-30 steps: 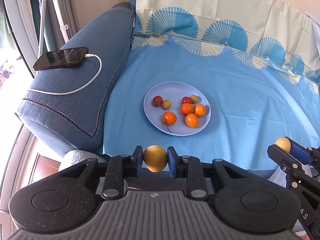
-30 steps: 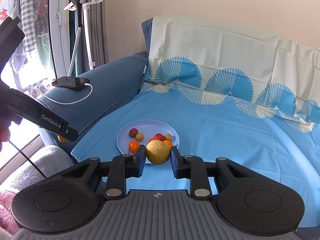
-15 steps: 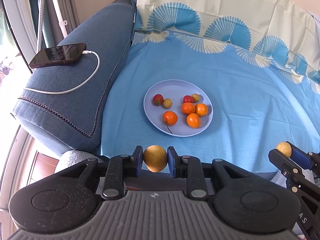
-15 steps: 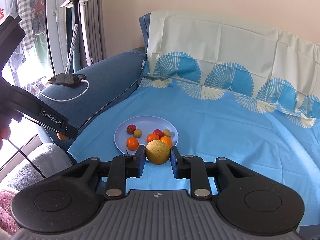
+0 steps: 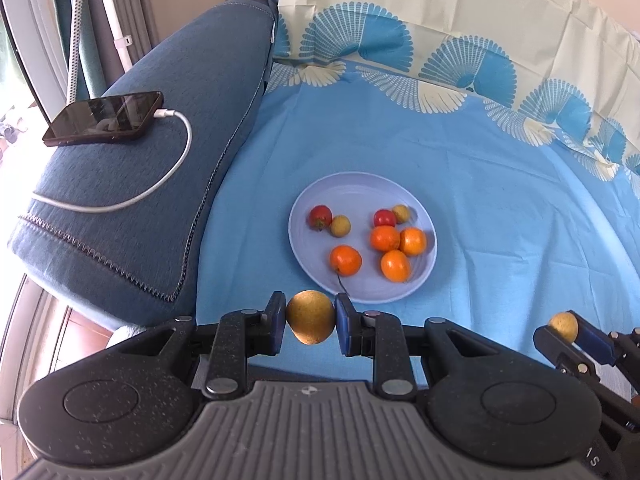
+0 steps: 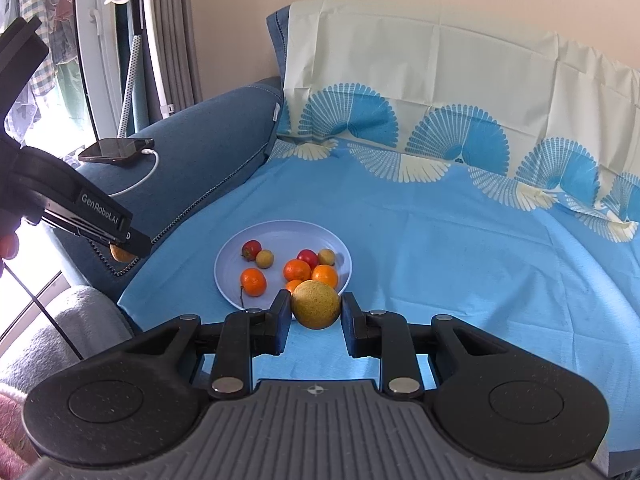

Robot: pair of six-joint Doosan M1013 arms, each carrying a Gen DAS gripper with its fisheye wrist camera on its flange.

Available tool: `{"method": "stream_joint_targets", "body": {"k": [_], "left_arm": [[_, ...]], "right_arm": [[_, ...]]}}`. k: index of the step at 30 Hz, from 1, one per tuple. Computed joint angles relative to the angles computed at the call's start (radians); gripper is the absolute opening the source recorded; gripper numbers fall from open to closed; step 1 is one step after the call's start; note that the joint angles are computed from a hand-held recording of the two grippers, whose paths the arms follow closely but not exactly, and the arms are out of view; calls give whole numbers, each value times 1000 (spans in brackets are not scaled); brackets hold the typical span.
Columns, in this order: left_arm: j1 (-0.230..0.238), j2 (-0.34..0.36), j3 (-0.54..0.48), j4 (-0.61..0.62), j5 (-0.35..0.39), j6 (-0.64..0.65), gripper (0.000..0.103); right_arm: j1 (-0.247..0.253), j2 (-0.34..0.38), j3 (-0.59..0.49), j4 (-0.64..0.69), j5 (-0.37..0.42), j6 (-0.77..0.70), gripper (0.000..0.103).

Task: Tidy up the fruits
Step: 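Carry both held yellow fruits over the lavender plate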

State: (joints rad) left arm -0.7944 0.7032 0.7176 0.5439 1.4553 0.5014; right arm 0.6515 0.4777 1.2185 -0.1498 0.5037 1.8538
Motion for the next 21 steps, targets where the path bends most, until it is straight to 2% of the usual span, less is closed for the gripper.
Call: {"method": "stream_joint_targets", "body": {"k": [8, 21], "left_arm": [[36, 77, -121, -14, 25, 66, 29], [106, 210, -293, -78, 61, 169, 29]], "right_arm": [[-13, 69, -90, 32, 28, -34, 28], [-41, 258, -348, 169, 161, -195, 28]]}}
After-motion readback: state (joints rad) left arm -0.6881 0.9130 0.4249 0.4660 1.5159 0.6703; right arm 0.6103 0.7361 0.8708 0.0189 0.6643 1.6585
